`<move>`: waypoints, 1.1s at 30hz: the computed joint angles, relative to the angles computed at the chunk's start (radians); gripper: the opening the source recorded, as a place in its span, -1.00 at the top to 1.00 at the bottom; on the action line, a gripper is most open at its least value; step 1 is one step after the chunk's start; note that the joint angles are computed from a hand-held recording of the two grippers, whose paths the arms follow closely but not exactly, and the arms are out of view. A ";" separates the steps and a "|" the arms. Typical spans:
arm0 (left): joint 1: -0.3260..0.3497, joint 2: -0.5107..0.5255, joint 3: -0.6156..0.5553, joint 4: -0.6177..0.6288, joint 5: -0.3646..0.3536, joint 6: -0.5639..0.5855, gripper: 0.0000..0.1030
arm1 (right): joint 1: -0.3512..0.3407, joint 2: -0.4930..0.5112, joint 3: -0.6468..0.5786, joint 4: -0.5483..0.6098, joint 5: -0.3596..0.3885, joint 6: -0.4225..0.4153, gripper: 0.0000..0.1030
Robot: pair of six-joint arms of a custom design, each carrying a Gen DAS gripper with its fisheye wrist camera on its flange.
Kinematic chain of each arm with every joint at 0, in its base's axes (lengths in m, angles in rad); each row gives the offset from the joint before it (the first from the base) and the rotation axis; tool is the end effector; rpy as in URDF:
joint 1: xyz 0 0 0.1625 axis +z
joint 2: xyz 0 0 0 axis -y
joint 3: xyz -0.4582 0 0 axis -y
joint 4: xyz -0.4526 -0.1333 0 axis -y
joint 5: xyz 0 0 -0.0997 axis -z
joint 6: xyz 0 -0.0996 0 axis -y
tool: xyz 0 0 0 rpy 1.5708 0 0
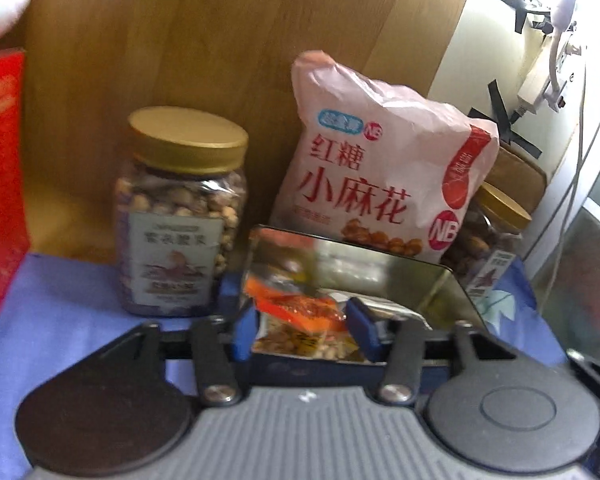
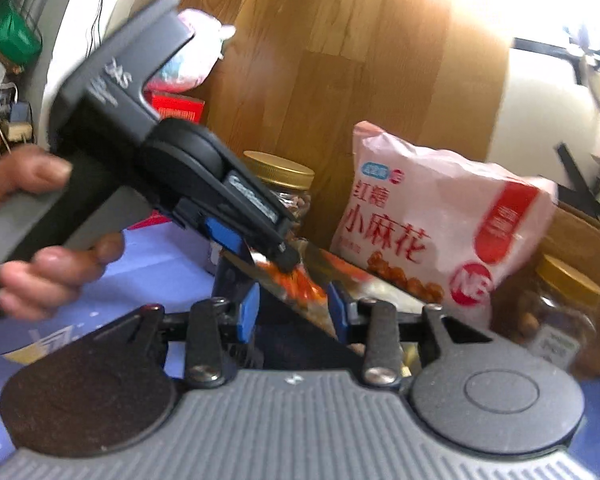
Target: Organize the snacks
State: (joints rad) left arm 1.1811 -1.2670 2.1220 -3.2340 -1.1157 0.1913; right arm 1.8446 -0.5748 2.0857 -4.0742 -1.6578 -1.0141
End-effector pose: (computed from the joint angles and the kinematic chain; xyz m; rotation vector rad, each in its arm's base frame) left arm -0.0518 -0.5923 0.2685 0.4879 2.5128 -1.1424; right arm 0.2685 -0.4951 -0.0109 1.4222 -1.9905 1.1960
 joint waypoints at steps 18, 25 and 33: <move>-0.031 -0.274 0.283 0.292 -0.241 -0.091 -0.55 | -0.067 -0.084 0.355 -0.074 -0.014 0.237 0.13; -0.002 -0.242 0.279 0.339 -0.282 -0.129 0.04 | 0.020 0.033 0.301 -0.176 -0.160 0.081 0.57; 0.012 -0.318 0.309 0.276 -0.213 -0.159 0.18 | 0.058 0.029 0.253 -0.082 -0.117 0.107 0.64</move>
State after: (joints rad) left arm 1.1935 -1.5847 2.4310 -2.9583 -1.3292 0.0324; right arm 1.9028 -0.5454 2.3388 -4.1559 -1.7747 -0.9067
